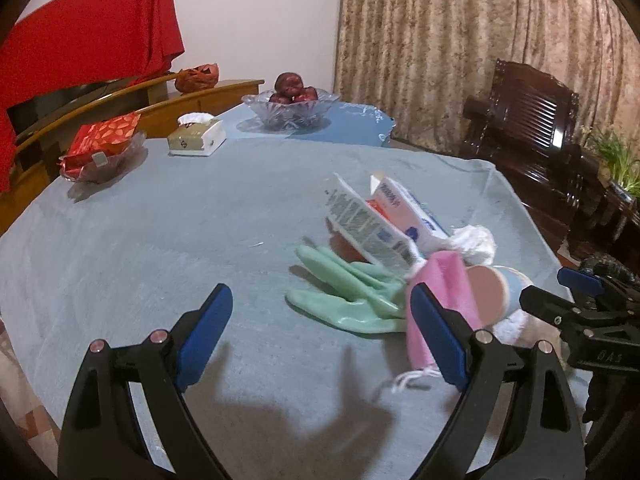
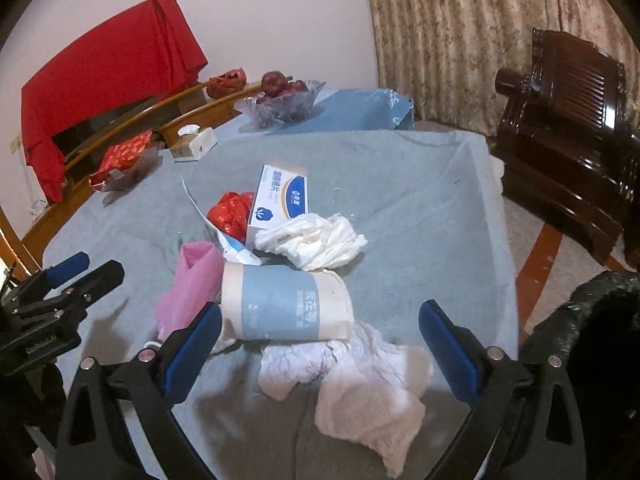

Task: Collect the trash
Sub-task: 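Return both tools to the table and grasp the paper cup with the right tool, then grasp the pink mask with the left tool while the right tool holds the cup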

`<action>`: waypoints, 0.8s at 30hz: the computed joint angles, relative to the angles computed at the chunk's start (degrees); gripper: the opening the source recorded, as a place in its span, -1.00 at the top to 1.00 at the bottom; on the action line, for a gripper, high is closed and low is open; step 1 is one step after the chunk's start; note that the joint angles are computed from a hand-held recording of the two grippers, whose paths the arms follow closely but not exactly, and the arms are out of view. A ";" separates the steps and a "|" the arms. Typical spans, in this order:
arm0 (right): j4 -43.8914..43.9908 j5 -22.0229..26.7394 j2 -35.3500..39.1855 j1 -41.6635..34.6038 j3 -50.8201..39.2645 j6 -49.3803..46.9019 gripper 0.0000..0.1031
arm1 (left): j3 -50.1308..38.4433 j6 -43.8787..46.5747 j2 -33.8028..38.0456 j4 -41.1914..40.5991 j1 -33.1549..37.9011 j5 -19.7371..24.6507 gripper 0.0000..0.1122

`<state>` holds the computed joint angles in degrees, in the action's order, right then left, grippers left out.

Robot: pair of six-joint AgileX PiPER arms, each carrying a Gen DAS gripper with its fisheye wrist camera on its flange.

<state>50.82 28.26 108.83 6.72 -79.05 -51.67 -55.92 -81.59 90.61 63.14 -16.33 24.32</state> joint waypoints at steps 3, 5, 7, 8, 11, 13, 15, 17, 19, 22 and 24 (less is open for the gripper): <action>-0.78 0.82 1.12 0.35 -1.41 1.48 -0.88 | 0.04 -0.64 0.60 0.23 0.67 -0.40 -0.57; -2.33 2.00 1.96 0.78 -2.92 3.24 -0.88 | -0.20 -0.28 1.13 -0.06 1.14 -0.58 -0.57; -2.10 2.02 2.06 1.30 -3.10 2.99 -0.88 | -0.31 -0.31 1.40 -0.10 1.41 -0.79 -0.57; -3.59 1.90 2.32 1.75 -3.55 3.96 -0.88 | -0.38 -0.31 1.57 -0.15 1.58 -1.02 -0.57; -6.79 1.95 3.88 2.35 -5.22 6.85 -0.88 | -0.56 -0.05 1.94 -0.28 1.94 -1.43 -0.57; -7.53 3.08 5.32 2.21 -6.83 8.12 -0.88 | -0.54 -0.22 2.00 -0.02 1.99 -1.66 -0.57; -8.02 4.50 6.55 2.00 -8.15 8.56 -0.83 | -0.53 -0.50 2.17 0.37 1.85 -1.68 -0.57; -7.23 5.77 7.04 1.74 -8.62 7.35 -0.58 | -0.46 -0.34 2.40 0.29 2.12 -2.14 -0.57; -6.09 7.48 7.53 1.53 -9.07 5.59 -0.44 | -0.63 0.05 2.53 -0.30 1.97 -2.15 -0.57; -4.22 6.63 6.26 1.31 -7.14 3.25 -0.43 | -0.80 0.58 2.68 -0.89 1.58 -2.38 -0.56; -1.33 5.09 4.19 0.86 -4.54 0.34 -0.43 | -0.93 1.10 2.79 -1.29 1.04 -2.67 -0.56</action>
<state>49.49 33.34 113.02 7.59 -83.59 -51.33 -56.86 -80.49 93.41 61.85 -15.28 21.65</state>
